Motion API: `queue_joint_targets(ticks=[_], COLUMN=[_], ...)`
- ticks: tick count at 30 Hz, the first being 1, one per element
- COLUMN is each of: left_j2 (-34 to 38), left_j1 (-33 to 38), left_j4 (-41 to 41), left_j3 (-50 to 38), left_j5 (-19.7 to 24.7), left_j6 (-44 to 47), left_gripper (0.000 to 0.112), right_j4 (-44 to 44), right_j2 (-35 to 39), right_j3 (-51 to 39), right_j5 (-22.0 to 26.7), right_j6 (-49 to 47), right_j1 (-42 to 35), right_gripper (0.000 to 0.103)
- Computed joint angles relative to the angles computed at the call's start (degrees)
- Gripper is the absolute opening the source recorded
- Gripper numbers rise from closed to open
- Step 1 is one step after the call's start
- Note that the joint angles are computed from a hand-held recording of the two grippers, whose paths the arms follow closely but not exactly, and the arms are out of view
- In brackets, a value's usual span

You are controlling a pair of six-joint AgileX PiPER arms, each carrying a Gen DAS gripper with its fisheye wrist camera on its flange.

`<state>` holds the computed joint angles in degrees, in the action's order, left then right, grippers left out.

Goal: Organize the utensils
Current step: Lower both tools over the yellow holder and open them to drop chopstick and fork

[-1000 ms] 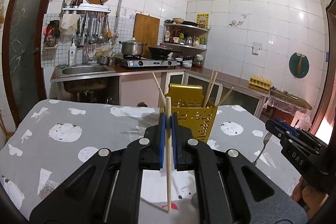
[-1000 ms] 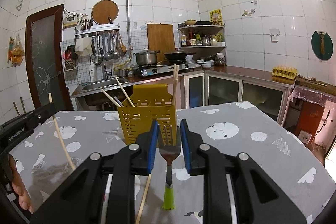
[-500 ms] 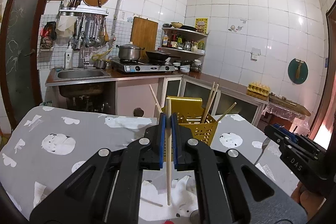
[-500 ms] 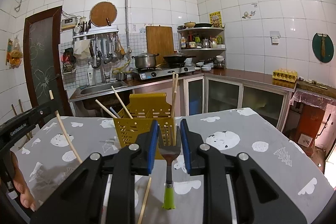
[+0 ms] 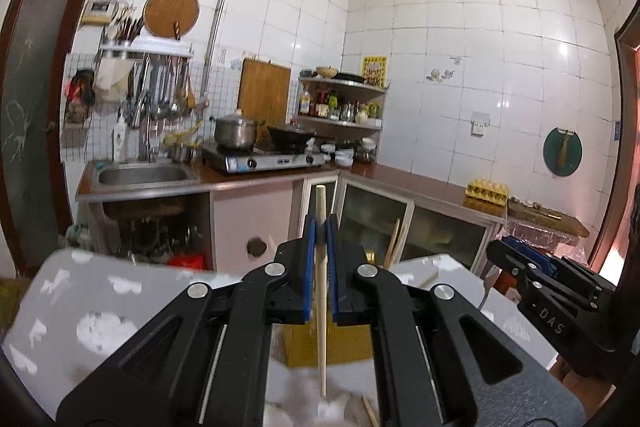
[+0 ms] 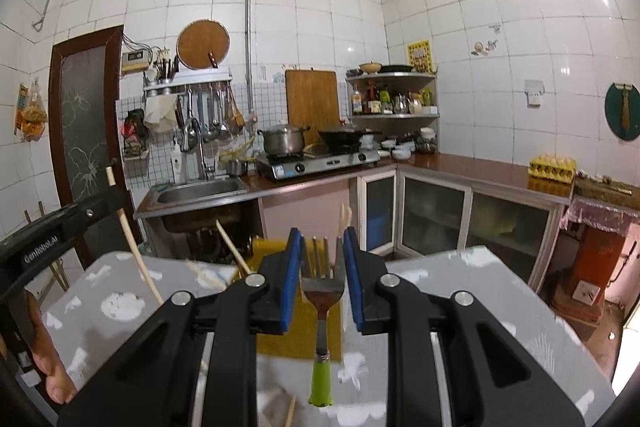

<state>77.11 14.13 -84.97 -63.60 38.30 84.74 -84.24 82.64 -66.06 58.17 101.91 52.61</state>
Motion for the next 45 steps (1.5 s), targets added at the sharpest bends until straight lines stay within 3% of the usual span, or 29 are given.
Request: queue_joint_targets(ticks=[5, 14, 26, 32, 35, 36, 37, 38, 41, 44, 45], left_j2=[3.3, 17.5, 30.6, 30.7, 27.9, 26.6, 25.6, 23.6, 17.9, 13.1, 10.7], left_j1=[-5.5, -14.0, -16.1, -15.9, -15.1, -14.7, -14.3, -13.3, -10.8, -8.4, -7.1], left_j4=[2.5, 14.1, 28.3, 35.4, 34.2, 34.2, 33.8, 32.1, 26.3, 23.3, 20.0], left_j3=[-8.3, -24.6, -29.5, -28.4, -26.3, -25.5, -25.1, -23.8, -19.2, -15.1, -12.2], left_j5=[-5.8, -15.3, -18.2, -18.2, -17.6, -17.2, -16.5, -15.6, -15.9, -15.7, -16.0], left_j6=[-3.6, -14.3, -25.6, -32.2, -30.9, -30.6, -30.3, -28.8, -24.1, -20.9, -17.3], left_gripper=[0.004, 0.004, 0.004, 0.005, 0.006, 0.008, 0.018, 0.034, 0.067, 0.093, 0.097], right_j4=[0.9, 3.8, 7.9, 13.2, 17.1, 17.1, 16.2, 16.4, 15.7, 13.9, 14.1], right_j2=[3.5, 12.2, 20.8, 22.1, 20.2, 19.5, 18.0, 16.9, 12.6, 8.7, 8.0], right_j3=[-9.5, -21.2, -20.0, -19.9, -19.4, -19.1, -18.1, -17.6, -14.4, -10.2, -9.4], right_j5=[-5.8, -15.2, -23.5, -23.4, -22.2, -21.5, -20.3, -19.2, -16.4, -12.4, -11.6], right_j6=[-6.6, -11.8, -11.2, -17.9, -22.1, -22.1, -21.3, -21.4, -20.3, -18.0, -17.8], right_j1=[-6.6, -16.8, -24.0, -24.1, -23.3, -22.9, -22.1, -21.5, -19.1, -15.7, -15.0], right_gripper=[0.022, 0.022, 0.022, 0.022, 0.036, 0.047, 0.051, 0.051, 0.056, 0.064, 0.066])
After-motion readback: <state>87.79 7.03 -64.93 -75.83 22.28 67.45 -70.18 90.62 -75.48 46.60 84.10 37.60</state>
